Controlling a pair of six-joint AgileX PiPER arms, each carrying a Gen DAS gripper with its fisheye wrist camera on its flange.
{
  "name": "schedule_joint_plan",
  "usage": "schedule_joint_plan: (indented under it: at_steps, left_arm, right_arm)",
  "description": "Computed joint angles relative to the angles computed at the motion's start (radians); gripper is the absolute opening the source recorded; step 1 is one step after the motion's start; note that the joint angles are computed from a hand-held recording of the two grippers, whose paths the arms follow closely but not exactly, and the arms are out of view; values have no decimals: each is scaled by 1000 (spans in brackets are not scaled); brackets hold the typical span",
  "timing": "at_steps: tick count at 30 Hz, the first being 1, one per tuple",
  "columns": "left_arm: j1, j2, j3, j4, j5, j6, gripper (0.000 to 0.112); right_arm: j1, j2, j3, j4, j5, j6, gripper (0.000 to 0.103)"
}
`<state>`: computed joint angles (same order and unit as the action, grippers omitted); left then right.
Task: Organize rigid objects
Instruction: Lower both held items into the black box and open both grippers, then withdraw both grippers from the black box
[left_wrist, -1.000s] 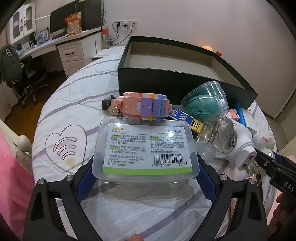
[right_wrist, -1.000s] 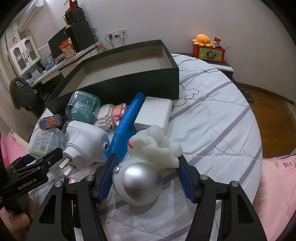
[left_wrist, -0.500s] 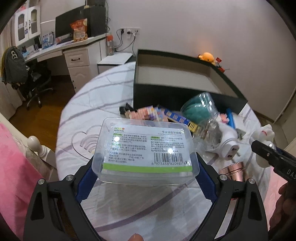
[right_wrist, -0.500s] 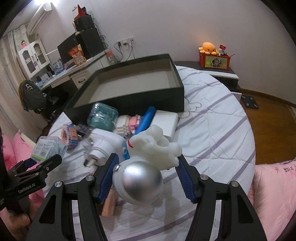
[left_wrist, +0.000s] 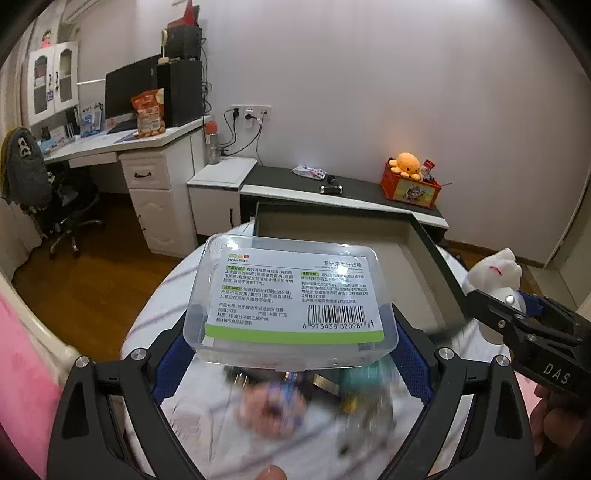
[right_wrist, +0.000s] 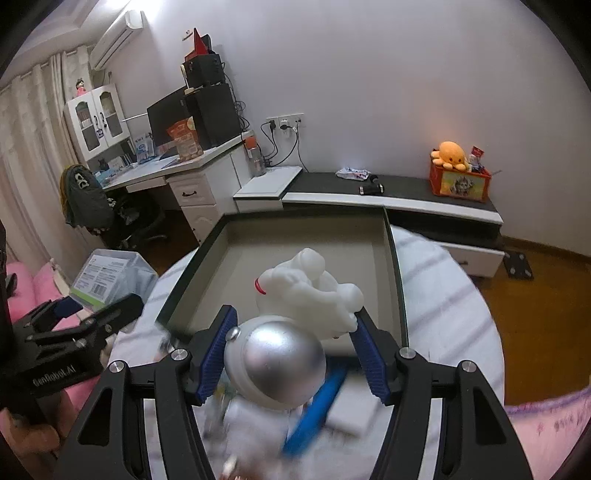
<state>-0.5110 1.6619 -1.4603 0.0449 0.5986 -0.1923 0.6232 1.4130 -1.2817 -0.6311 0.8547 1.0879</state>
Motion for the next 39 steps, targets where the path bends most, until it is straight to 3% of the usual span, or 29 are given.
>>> schedule_joint_plan:
  at_steps: [4, 9, 14, 15, 17, 18, 23, 30, 31, 35, 39]
  left_arm:
    - [-4, 171, -188, -13, 63, 21, 95]
    - [-7, 370, -387, -64, 163, 69, 95]
    - [-18, 448, -453, -43, 202, 56, 95]
    - [-26, 443, -438, -13, 182, 37, 96]
    - [-30, 434, -426, 1, 175, 32, 99]
    - [-34, 429, -421, 14, 173, 23, 101]
    - [-44, 349, -321, 83, 110, -32, 101]
    - [-32, 80, -28, 232, -88, -211, 103]
    - [-31, 56, -5, 254, -96, -236, 103]
    - [-49, -101, 147, 412, -111, -411, 103]
    - [-99, -237, 266, 589, -65, -592, 103]
  right_arm:
    - [-151, 131, -106, 150, -61, -192, 64]
    - [-262, 285, -168, 294, -78, -338, 64]
    - [-281, 337, -170, 297, -57, -354, 65]
    - [-273, 345, -180, 278, -40, -352, 65]
    - [-273, 337, -173, 278, -47, -350, 83]
    - [-269, 333, -170, 265, -47, -337, 85]
    - [-229, 290, -136, 174, -35, -247, 90]
    - [-132, 88, 6, -12, 4, -4, 95]
    - [-120, 55, 29, -26, 3, 22, 103]
    - [-45, -95, 146, -101, -2, 143, 103]
    - [65, -218, 245, -175, 74, 259, 103]
